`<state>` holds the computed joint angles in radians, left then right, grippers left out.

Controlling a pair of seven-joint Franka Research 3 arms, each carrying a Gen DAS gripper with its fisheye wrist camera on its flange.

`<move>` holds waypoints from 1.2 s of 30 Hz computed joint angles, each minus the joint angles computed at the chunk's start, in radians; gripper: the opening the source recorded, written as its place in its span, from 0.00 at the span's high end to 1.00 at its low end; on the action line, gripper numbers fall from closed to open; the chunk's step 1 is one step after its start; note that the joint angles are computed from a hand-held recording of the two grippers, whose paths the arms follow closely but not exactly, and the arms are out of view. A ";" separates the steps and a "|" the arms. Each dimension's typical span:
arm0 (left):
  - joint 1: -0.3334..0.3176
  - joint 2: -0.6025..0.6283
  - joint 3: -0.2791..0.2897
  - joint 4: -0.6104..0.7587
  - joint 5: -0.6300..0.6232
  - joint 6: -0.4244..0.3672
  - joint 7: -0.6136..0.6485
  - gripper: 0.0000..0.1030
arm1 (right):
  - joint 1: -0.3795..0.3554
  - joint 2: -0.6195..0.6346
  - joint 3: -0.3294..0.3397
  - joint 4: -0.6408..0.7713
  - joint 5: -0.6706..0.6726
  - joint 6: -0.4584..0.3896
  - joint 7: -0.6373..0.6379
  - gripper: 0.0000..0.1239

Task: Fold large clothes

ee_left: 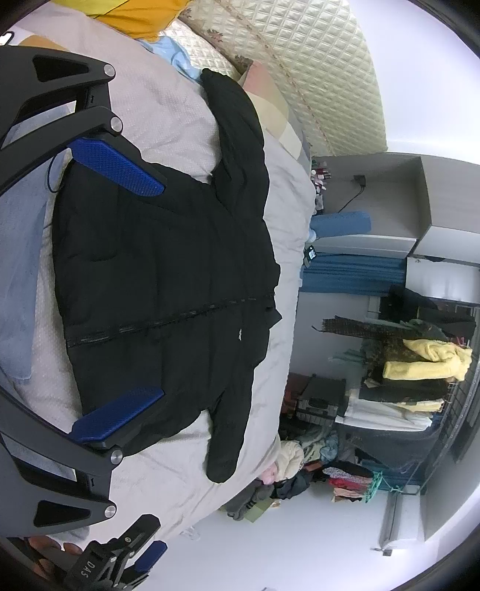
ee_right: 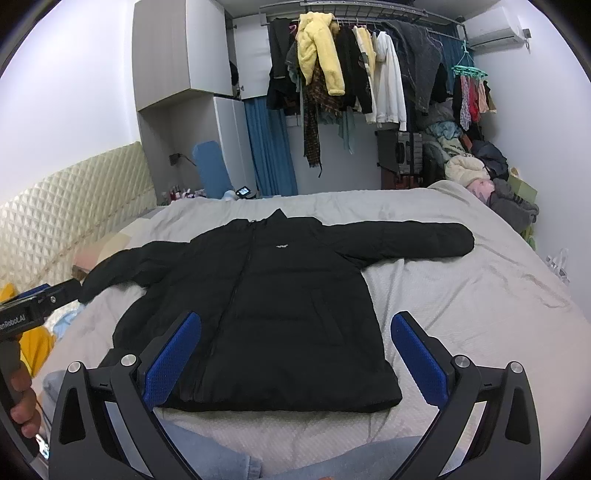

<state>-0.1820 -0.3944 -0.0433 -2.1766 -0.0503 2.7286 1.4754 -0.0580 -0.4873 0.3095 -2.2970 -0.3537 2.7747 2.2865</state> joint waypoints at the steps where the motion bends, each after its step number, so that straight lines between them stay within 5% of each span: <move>1: -0.002 0.004 0.001 0.003 -0.002 -0.001 0.003 0.00 | 0.008 0.006 -0.008 0.003 0.007 0.008 -0.008 0.17; 9: -0.071 0.099 0.061 0.087 -0.152 0.039 0.183 0.00 | 0.000 0.095 -0.028 0.058 0.005 0.068 -0.026 0.17; 16: -0.034 0.225 0.047 0.200 -0.259 0.077 0.297 0.00 | -0.020 0.181 -0.028 0.113 -0.054 0.119 -0.005 0.17; 28: 0.106 0.472 -0.063 0.356 -0.373 0.138 0.420 0.00 | -0.026 0.337 -0.072 0.219 -0.296 0.161 0.175 0.17; 36: 0.198 0.548 -0.155 0.402 -0.378 0.151 0.439 0.00 | 0.043 0.471 -0.216 0.359 -0.204 0.148 0.120 0.17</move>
<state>0.0162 0.1540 -0.1985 -1.7750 -0.4285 2.8800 1.9139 -0.0152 -0.0162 0.0936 -1.9382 -0.5572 2.9222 2.4064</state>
